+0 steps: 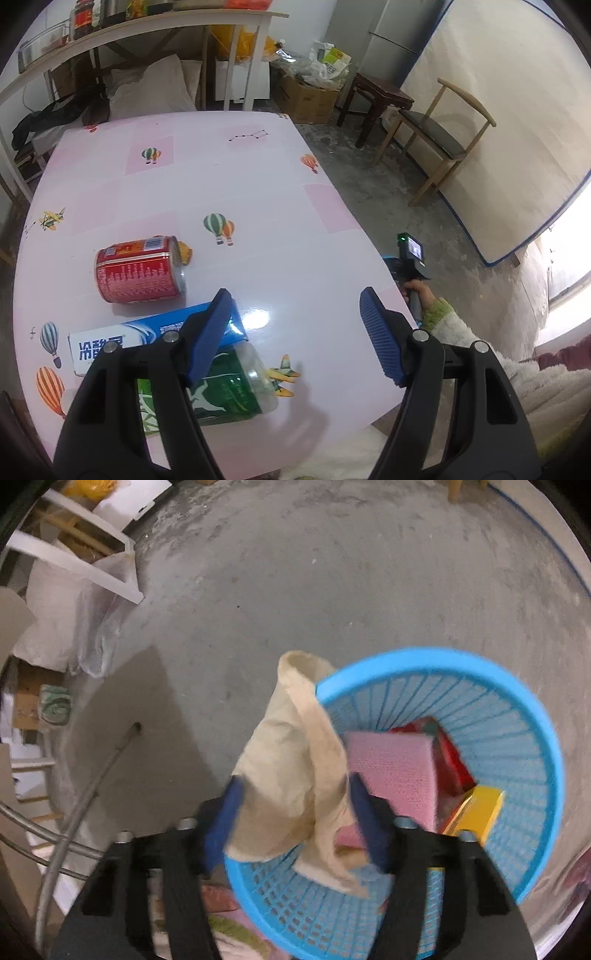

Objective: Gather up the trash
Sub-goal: 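Push the tan cloth down into the basket with the right gripper and release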

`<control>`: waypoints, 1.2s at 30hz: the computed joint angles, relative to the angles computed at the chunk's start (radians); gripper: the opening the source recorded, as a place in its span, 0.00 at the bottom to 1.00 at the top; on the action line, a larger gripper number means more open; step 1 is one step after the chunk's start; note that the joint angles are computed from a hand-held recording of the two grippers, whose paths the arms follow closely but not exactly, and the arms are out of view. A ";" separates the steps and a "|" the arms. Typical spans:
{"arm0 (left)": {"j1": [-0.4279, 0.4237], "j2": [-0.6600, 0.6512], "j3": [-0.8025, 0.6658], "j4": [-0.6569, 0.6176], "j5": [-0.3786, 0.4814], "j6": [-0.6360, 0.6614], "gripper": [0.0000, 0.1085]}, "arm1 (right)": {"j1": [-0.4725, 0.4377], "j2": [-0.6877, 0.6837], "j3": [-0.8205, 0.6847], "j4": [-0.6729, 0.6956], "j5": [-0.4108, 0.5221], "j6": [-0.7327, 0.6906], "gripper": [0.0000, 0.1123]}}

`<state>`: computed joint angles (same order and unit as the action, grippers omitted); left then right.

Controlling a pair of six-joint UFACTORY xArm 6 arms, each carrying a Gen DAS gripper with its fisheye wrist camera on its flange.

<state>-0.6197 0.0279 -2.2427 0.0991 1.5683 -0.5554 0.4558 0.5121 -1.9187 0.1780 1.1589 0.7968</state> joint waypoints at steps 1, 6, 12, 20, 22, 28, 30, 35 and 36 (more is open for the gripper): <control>0.003 -0.001 0.001 0.000 -0.001 0.000 0.62 | 0.006 -0.013 0.015 -0.005 -0.004 0.002 0.25; 0.019 -0.019 0.040 -0.011 -0.028 -0.008 0.62 | 0.030 -0.108 0.141 -0.042 -0.074 0.029 0.04; 0.010 -0.043 0.084 0.000 -0.056 -0.003 0.62 | 0.037 -0.240 0.298 -0.070 -0.173 0.056 0.03; -0.008 -0.077 0.146 0.002 -0.088 0.002 0.62 | -0.006 -0.174 0.217 -0.023 -0.155 0.035 0.39; -0.015 -0.075 0.143 0.012 -0.085 0.004 0.63 | -0.009 -0.124 0.163 -0.027 -0.140 0.045 0.55; -0.016 -0.082 0.155 0.029 -0.086 -0.008 0.68 | -0.024 0.016 0.029 0.014 -0.080 0.058 0.55; -0.012 -0.081 0.152 0.031 -0.082 -0.007 0.68 | -0.022 0.011 0.049 0.020 -0.105 0.062 0.51; 0.000 -0.082 0.159 0.029 -0.084 -0.001 0.68 | -0.006 -0.028 0.113 0.049 -0.185 0.030 0.23; 0.001 -0.081 0.158 0.028 -0.084 -0.001 0.68 | 0.002 -0.029 0.103 0.019 -0.175 0.035 0.22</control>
